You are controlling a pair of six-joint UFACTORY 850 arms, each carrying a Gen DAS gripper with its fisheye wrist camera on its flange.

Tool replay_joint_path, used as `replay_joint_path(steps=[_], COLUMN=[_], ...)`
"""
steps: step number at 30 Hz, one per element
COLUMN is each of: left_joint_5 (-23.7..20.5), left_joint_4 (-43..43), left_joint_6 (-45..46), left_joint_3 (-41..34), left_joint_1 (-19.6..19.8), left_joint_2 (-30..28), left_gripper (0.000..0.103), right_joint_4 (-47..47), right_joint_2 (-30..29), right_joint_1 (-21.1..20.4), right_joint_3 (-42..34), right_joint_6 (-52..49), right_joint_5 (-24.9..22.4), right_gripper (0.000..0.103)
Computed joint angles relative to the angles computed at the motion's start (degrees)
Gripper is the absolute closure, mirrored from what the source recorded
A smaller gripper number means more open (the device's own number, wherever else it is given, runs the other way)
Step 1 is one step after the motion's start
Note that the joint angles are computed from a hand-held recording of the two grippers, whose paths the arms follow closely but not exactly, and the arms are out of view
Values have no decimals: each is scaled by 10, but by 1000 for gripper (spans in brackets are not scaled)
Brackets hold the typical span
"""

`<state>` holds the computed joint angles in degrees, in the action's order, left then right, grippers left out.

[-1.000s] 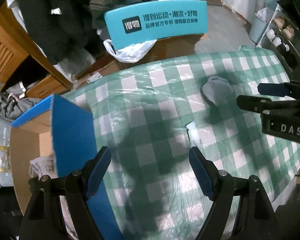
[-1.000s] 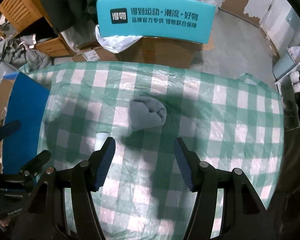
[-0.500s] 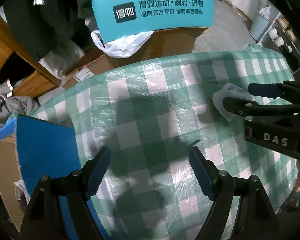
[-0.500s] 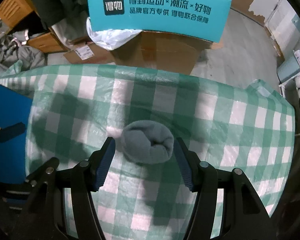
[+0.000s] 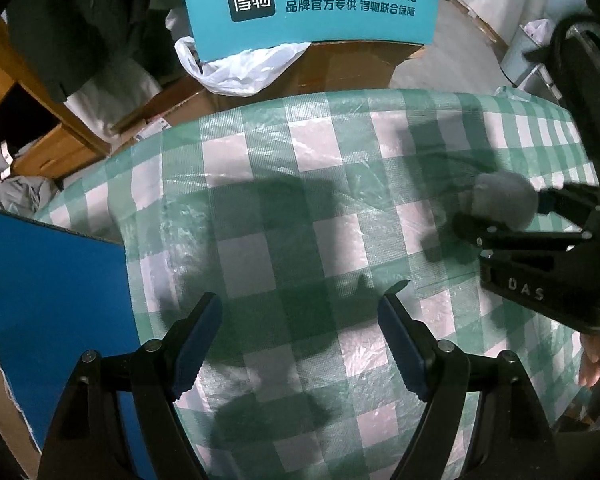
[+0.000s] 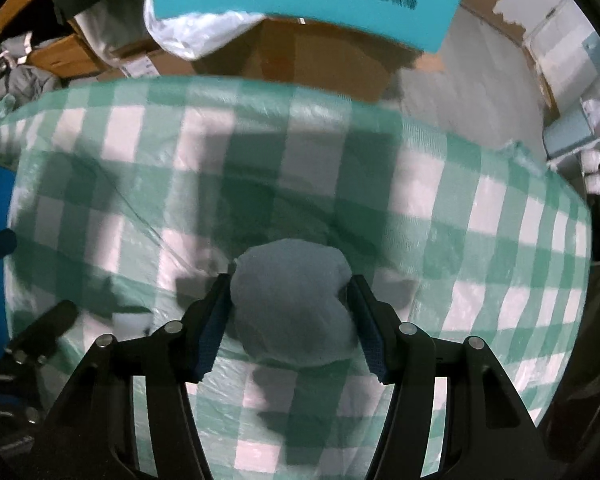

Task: Organize soft objects
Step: 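Close the left tool on the small white item while the right tool holds the grey sock ball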

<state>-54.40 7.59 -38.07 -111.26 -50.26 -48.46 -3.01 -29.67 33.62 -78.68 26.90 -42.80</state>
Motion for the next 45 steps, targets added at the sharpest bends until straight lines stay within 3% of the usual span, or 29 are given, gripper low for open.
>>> replay_joint_path(steps=[3,4,26,30,35,37,39,45], left_joint_5=[3,3,-23,-31,-38,-38,-33,-43], left_joint_4=[-8,-10,-28,-37,-32,-33,-40,-11], left_joint_6=[5,7,11,13,12,14,20,16], left_joint_3=[0,-1,-63,-76,-93,-96,-96,-98], left_joint_1=[-1,-1,-28,-29,-35,-36,-36,-47], left_joint_2=[-1,-2,-50,-62,-75,-77,-77,-74], left_gripper=[22,22,24,53,64,80,85,88], right_joint_4=[5,4,87,100,118,121,123,120], right_joint_2=[12,15,138,156,172,176,182,193], right_joint_1=[-3,-3,-13,-16,-22,-23,-24,-21], right_joint_3=[18,20,144,161,175,179,185,189], right_joint_6=[6,8,8,1,-10,-13,-14,-15], right_joint_5=[15,15,83,88,96,98,98,98], right_gripper=[62,72,77,77,77,77,77,77])
